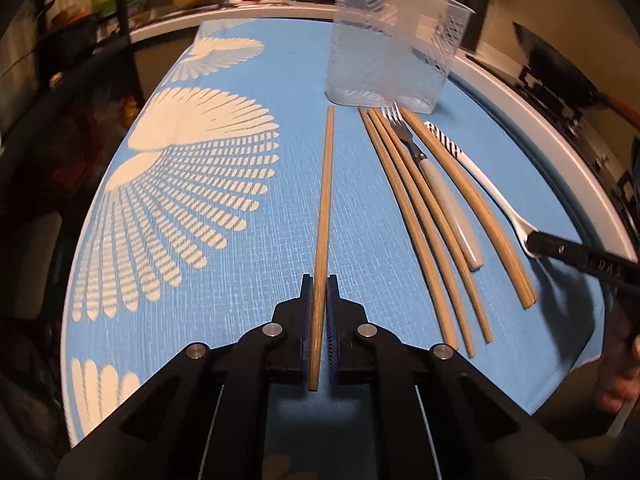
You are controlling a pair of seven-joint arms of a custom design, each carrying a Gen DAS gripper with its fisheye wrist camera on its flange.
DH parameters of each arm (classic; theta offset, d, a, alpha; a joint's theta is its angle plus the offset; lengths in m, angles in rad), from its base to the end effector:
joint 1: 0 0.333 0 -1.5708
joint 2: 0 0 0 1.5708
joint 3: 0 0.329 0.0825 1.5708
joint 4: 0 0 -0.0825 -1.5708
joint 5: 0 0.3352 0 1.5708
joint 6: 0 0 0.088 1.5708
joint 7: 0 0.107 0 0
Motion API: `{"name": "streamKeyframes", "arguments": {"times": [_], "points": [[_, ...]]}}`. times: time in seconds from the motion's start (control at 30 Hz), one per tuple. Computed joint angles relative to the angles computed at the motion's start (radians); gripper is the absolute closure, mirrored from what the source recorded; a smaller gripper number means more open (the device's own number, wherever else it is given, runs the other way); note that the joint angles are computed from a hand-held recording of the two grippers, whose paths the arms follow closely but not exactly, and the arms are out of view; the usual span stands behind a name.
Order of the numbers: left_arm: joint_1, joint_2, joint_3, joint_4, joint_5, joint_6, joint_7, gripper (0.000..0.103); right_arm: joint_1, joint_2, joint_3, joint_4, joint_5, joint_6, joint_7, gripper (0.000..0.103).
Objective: Organize utensils
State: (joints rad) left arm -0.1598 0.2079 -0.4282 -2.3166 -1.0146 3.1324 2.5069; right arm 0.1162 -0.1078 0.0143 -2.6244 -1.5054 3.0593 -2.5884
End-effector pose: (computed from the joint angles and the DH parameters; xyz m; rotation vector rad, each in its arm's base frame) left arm 0.4677 -0.2155 0.3538 -1.4643 2.4020 -0.8819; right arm 0.3670 0.1276 0.3559 -1.2971 2.2224 -0.4276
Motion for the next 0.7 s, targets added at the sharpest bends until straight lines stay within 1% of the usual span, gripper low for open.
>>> {"name": "streamKeyframes", "arguments": {"times": [0.03,0.1,0.17,0.2,0.27,0.33,0.4,0.47,0.63,0.7], "points": [[0.003,-0.001,-0.006,0.001,-0.017,0.002,-0.002,0.096,0.006,-0.011,0.006,-0.012,0.047,-0.029,-0.035,0.093],[0.017,0.0,-0.036,0.005,-0.09,0.013,0.041,0.097,0.013,-0.023,0.015,-0.022,0.109,-0.063,-0.092,0.094],[0.011,0.0,-0.047,0.001,-0.134,0.025,0.079,0.097,0.015,-0.03,0.025,-0.027,0.149,-0.093,-0.127,0.094],[0.002,0.001,-0.044,0.001,-0.139,0.032,0.089,0.097,0.014,-0.032,0.028,-0.028,0.158,-0.1,-0.14,0.094],[-0.02,0.001,-0.024,-0.003,-0.112,0.037,0.073,0.097,0.01,-0.036,0.031,-0.031,0.167,-0.104,-0.147,0.094],[-0.029,0.0,-0.001,0.001,-0.08,0.011,0.031,0.096,0.004,-0.035,0.033,-0.031,0.163,-0.101,-0.139,0.094],[-0.038,-0.001,0.015,0.002,-0.05,-0.002,-0.002,0.096,-0.001,-0.032,0.03,-0.03,0.165,-0.087,-0.135,0.094],[-0.05,-0.002,0.029,-0.002,-0.011,0.001,-0.035,0.096,-0.006,-0.027,0.028,-0.028,0.167,-0.068,-0.139,0.094],[-0.059,-0.004,0.038,-0.019,0.084,0.018,-0.111,0.096,-0.015,-0.014,0.025,-0.02,0.168,-0.039,-0.153,0.093],[-0.029,-0.002,0.011,-0.016,0.082,0.012,-0.099,0.096,-0.021,-0.008,0.022,-0.019,0.158,-0.02,-0.144,0.093]]}}
